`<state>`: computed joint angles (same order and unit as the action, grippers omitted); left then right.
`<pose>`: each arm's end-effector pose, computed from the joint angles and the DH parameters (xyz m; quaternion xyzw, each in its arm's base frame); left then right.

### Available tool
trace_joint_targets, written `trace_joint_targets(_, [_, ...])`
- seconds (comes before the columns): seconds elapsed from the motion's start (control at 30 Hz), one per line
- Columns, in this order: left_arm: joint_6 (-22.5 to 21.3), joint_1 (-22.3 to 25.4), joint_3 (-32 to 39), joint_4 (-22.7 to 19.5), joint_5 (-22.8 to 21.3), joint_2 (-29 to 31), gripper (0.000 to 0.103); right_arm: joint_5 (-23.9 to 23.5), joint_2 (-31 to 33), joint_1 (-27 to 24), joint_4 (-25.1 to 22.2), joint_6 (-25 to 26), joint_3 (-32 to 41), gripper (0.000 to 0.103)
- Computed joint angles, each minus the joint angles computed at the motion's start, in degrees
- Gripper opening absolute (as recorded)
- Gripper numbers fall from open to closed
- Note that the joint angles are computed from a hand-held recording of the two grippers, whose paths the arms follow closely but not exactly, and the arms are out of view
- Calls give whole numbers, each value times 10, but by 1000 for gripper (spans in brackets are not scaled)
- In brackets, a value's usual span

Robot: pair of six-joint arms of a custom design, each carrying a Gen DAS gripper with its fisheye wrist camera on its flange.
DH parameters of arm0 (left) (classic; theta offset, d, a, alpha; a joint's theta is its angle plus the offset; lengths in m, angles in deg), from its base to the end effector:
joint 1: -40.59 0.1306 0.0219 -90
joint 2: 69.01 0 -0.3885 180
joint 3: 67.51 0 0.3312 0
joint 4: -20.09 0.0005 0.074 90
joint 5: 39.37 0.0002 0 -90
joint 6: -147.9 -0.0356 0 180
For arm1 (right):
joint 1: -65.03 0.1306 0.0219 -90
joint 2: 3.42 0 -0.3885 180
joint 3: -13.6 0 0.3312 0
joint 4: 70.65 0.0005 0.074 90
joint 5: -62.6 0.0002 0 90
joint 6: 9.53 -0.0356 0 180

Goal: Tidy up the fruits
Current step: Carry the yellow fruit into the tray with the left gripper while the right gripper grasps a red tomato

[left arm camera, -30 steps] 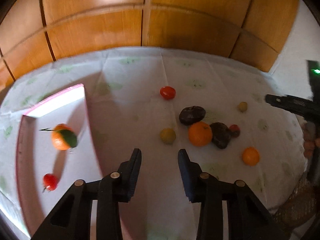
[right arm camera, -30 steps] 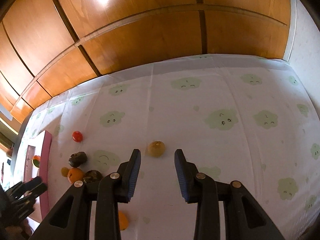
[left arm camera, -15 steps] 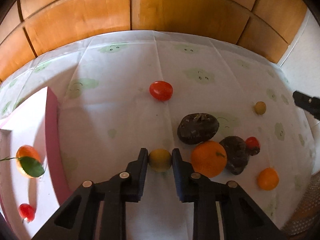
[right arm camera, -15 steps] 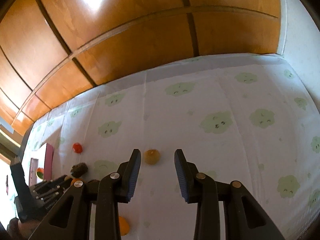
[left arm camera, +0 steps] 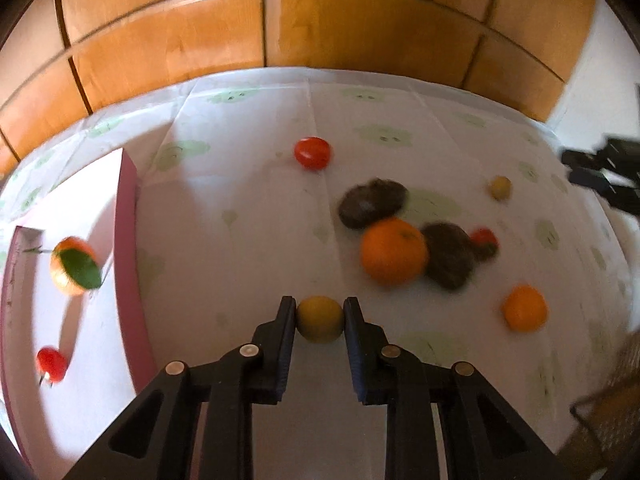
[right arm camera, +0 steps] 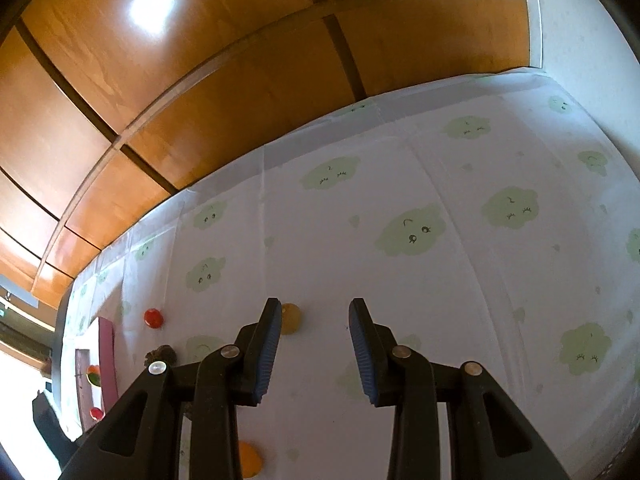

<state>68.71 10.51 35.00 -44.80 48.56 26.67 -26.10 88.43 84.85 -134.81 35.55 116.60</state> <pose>0.3872 -0.2234 0.4635 0.1560 0.9485 -0.0798 0.2638 0.4004 0.1429 0.4953 0.2096 0.9249 0.1607 0.2737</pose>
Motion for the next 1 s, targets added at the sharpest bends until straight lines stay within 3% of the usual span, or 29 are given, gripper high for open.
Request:
trace_joint_targets(0.27, [-17, -46, -85, 61, -34, -52, 24, -47, 3, 4, 9, -16, -14, 35])
trace_joint_targets(0.53, [-15, -40, -101, 86, -20, -59, 25, -71, 35, 17, 4, -15, 7, 35])
trace_joint_targets(0.63, [-12, -38, -107, 94, -16, -62, 25, -129, 50, 31, 10, 28, 18, 35])
trace_joint_targets(0.77, [-14, -39, -112, 101, -17, -65, 25, -145, 89, 66, -33, 91, 59, 35])
trace_joint_targets(1.0, [-7, -35, -118, 107, -8, -70, 25, -160, 110, 73, -44, 98, 70, 35])
